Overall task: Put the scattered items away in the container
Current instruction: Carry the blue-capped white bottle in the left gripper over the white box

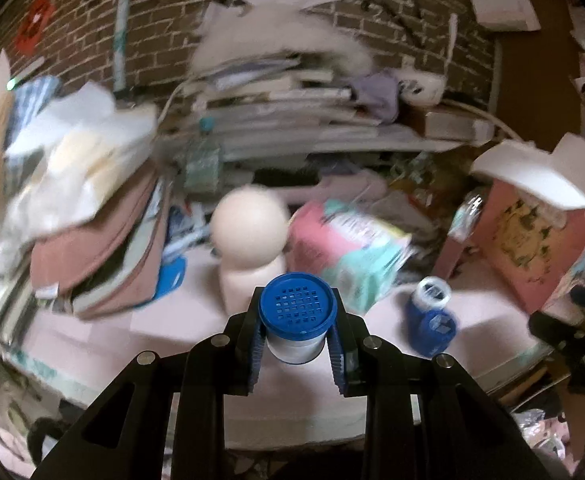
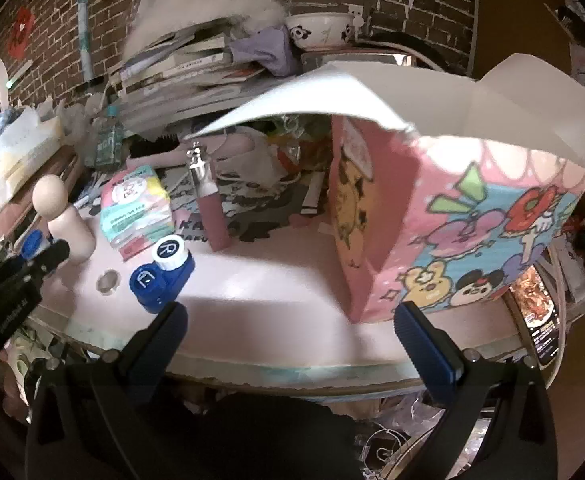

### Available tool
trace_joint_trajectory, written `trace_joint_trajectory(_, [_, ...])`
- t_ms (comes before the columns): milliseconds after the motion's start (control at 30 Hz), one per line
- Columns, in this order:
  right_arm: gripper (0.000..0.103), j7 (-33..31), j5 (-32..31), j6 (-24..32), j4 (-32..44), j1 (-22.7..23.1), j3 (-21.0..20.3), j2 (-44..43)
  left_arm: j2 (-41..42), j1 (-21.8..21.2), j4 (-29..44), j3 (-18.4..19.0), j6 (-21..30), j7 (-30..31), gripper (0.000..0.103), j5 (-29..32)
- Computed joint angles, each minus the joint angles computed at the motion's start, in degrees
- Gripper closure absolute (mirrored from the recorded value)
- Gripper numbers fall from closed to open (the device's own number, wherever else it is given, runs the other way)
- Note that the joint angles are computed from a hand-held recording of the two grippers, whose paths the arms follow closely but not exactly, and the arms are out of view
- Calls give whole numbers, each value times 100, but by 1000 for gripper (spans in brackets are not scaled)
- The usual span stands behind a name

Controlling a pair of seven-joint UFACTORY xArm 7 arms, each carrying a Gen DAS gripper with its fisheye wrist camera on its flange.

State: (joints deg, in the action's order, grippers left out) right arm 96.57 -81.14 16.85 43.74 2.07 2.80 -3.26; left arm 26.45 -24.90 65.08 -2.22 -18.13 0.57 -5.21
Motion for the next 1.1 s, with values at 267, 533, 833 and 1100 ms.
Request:
trace_joint_trajectory(267, [0,33,-90,-47,-204,-102,0,-288,62,1377,601,-1669,228,-247,80,1448])
trace_joint_trajectory(533, [0,52,-176,-146,-363,-273,4,-491,981,2671,1860,-4008,1360,438,80,2392])
trace_joint_trajectory(833, [0,131,-321,-312,-509,-467,-49,-573,1780,2270,3268,-4855,2691,1831,80,2124])
trace_joint_trajectory(1100, [0,334,-576,-450,-597,-599,-143,-626,2493,1188,4948,-4583,4206,2519,80,1680])
